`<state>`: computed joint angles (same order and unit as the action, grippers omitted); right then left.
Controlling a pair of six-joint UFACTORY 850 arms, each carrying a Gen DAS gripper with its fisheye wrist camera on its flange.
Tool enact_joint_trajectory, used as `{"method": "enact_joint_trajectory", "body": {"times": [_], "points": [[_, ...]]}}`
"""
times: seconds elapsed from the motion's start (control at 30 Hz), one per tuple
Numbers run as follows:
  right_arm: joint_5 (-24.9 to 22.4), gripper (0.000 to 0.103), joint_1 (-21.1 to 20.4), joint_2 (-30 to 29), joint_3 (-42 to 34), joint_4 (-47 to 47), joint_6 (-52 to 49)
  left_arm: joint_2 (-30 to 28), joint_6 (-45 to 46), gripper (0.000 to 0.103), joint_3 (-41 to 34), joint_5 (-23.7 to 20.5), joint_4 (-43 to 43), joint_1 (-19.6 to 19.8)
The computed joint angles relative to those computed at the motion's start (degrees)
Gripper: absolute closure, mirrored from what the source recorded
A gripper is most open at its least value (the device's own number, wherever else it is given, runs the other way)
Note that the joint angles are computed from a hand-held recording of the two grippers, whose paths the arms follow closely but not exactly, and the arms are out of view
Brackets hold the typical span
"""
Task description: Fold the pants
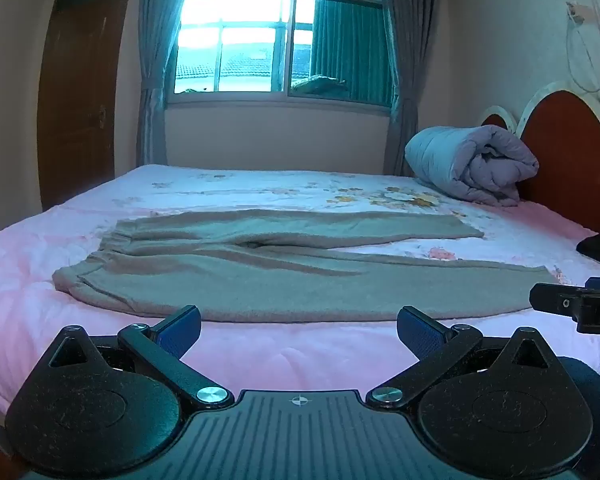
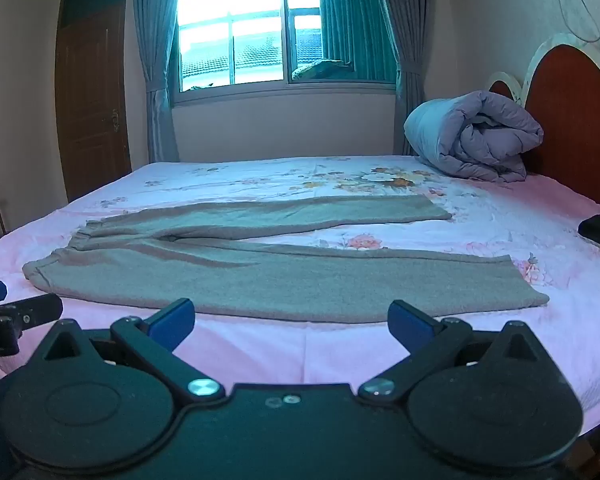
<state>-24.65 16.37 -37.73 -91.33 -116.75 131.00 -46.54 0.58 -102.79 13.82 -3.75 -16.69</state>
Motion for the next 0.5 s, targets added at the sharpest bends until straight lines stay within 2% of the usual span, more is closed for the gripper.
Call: {"method": "enact_joint_trajectory", "body": {"times": [0.5], "points": [[-0.23,0.006,0.24,0.13,-0.15,1.35,-1.39,-0.36,1.69,0.0,-0.28,-0.37,-0.98,-0.12]]}}
